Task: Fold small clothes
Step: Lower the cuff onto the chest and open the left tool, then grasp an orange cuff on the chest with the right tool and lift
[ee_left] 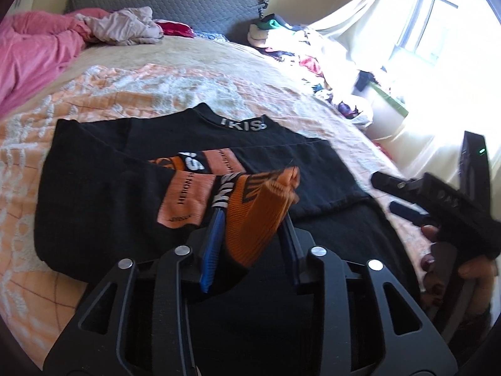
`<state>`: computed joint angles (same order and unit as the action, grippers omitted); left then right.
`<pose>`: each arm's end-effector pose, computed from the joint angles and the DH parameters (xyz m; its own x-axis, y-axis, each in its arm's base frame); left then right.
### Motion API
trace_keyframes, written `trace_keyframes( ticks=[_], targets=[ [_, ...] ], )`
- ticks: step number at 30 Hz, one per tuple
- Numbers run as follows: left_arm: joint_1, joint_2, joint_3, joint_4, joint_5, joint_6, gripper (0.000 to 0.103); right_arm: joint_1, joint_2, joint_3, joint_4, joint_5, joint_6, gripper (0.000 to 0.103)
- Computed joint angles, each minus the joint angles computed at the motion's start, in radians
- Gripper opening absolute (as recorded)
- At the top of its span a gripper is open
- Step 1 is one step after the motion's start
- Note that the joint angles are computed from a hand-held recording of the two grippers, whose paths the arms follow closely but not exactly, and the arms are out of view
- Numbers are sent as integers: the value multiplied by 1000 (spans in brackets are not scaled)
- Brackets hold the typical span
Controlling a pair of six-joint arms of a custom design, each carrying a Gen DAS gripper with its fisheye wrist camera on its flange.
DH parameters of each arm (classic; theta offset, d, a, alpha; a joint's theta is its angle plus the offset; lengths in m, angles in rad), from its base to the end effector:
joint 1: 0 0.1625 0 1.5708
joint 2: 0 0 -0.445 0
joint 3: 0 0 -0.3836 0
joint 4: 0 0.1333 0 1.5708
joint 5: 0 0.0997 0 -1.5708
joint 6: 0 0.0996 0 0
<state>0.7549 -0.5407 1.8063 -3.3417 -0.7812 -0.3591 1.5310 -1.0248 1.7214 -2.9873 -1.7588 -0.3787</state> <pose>-0.3103 -0.5720 0.0126 -0.9101 0.0489 -0.4116 0.3391 0.6588 -0.6715 0.0881 -0.6688 0.2888 -0.9186 -0.1270 0.3743 -0.3333 0.7580 -0.5606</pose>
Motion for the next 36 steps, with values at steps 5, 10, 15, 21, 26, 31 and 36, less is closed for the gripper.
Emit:
trace_keyframes(
  ticks=[5,10,15,21,26,31,36],
  targets=[
    [-22,-27,25,-7,42,9,58,0,4,-2,55,26,17,98],
    [-19,-72,59,58,146,-94,73,21,26,2,127,26,-33,98],
    [-10,-103,86,93,208,-190,87,43,62,11,154,26,-62,98],
    [-3,-135,123,90,217,-272,91,64,107,14,100,4,-68,81],
    [-3,-155,150,74,247,-315,92,74,127,3,99,5,-69,47],
    [-3,-172,175,44,253,-343,92,86,123,14,99,44,-145,17],
    [2,-183,189,18,249,-353,92,113,111,-7,103,96,-241,14]
  ],
)
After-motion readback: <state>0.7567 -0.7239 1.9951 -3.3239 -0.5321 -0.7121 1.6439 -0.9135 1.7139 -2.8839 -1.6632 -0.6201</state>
